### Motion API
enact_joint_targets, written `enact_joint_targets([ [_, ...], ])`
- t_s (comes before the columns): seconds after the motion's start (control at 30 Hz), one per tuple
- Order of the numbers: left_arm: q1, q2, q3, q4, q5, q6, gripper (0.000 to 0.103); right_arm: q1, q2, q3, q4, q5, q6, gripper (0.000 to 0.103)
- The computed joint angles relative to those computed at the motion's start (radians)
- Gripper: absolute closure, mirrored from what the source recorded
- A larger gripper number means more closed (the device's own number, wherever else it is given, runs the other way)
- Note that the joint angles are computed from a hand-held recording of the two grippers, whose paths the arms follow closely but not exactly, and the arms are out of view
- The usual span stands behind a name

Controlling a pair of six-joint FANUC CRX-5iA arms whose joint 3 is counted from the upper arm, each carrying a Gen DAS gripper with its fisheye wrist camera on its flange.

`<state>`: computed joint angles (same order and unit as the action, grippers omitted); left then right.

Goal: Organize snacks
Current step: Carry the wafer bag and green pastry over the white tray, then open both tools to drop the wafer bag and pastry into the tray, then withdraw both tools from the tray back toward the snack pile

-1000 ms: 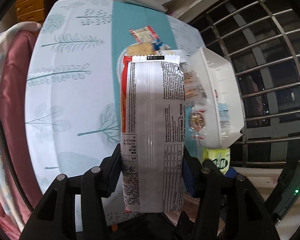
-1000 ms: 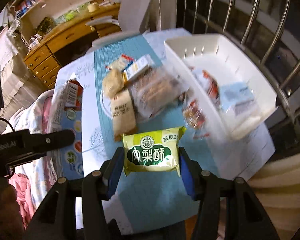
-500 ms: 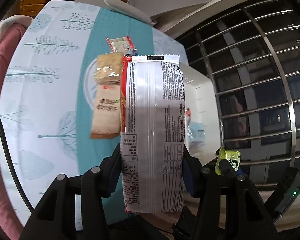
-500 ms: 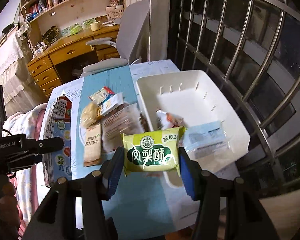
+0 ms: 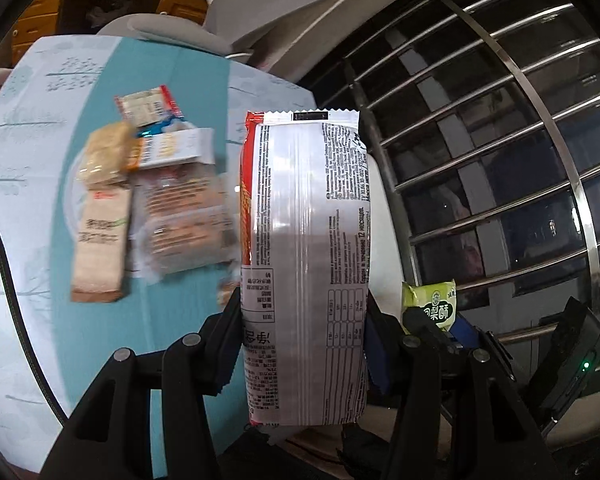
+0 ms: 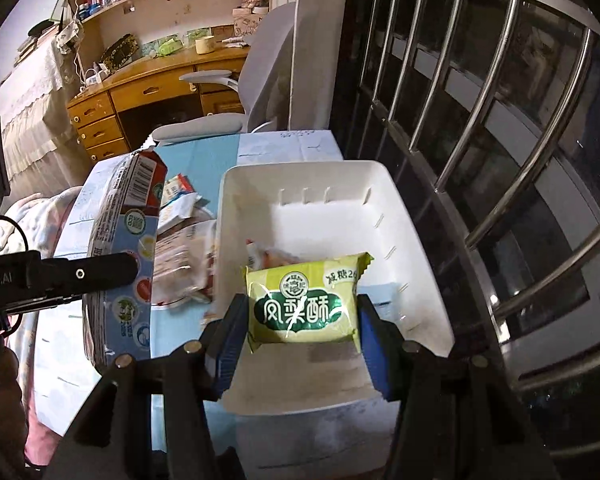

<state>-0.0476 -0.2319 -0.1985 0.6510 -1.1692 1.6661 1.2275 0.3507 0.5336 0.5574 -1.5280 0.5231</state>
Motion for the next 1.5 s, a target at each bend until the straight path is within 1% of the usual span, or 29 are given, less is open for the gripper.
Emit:
enact_joint_targets([
  [0.1,-0.048,0.031,0.022,-0.007,0.05,0.018,0.051,-0.027,-0.034,-0.044,-0.017,0.03,0.026,0.049],
  [0.17,-0.079,0.055,0.048,-0.031,0.075,0.037,0.051,-0.041,-0.051,-0.064,-0.029,0.044,0.044,0.049],
  [0.3,-0.131,0.095,0.081,-0.044,0.127,0.054,0.051,-0.064,-0.069,-0.082,-0.041,0.057,0.078,0.048],
  [0.43,-0.166,0.137,0.119,-0.062,0.139,0.079,0.051,-0.088,-0.088,-0.098,-0.063,0.084,0.104,0.047],
  [0.5,-0.178,0.155,0.14,-0.079,0.135,0.094,0.051,-0.102,-0.086,-0.089,-0.083,0.084,0.116,0.043],
  [0.53,-0.182,0.161,0.152,-0.091,0.131,0.103,0.049,-0.108,-0.083,-0.081,-0.094,0.08,0.12,0.039],
  [0.57,-0.185,0.166,0.165,-0.106,0.128,0.112,0.046,-0.117,-0.081,-0.074,-0.112,0.08,0.124,0.038],
  [0.63,-0.187,0.157,0.16,-0.107,0.159,0.105,0.034,-0.126,-0.085,-0.072,-0.129,0.088,0.125,0.038],
  [0.7,-0.188,0.147,0.169,-0.135,0.174,0.115,0.025,-0.131,-0.082,-0.068,-0.134,0.087,0.127,0.032],
  [0.73,-0.188,0.145,0.178,-0.152,0.173,0.119,0.024,-0.133,-0.081,-0.065,-0.136,0.088,0.129,0.029],
  [0.83,-0.181,0.137,0.188,-0.188,0.164,0.152,0.024,-0.14,-0.076,-0.053,-0.149,0.092,0.129,0.028],
  [0.93,-0.162,0.12,0.164,-0.172,0.158,0.17,0.024,-0.144,-0.062,-0.03,-0.174,0.084,0.139,0.028],
  [1.07,-0.141,0.096,0.148,-0.187,0.129,0.195,0.024,-0.148,-0.037,0.016,-0.219,0.064,0.156,0.028],
  [1.17,-0.12,0.076,0.137,-0.182,0.096,0.2,0.024,-0.146,-0.015,0.065,-0.25,0.045,0.162,0.028],
  [1.3,-0.064,0.037,0.092,-0.128,0.051,0.154,0.023,-0.138,0.008,0.11,-0.271,0.036,0.152,0.027],
  [1.43,-0.012,-0.006,0.076,-0.163,-0.004,0.186,0.023,-0.124,0.041,0.158,-0.288,0.021,0.125,0.026],
  [1.5,0.019,-0.03,0.066,-0.179,-0.033,0.182,0.023,-0.113,0.054,0.171,-0.289,0.018,0.103,0.025],
])
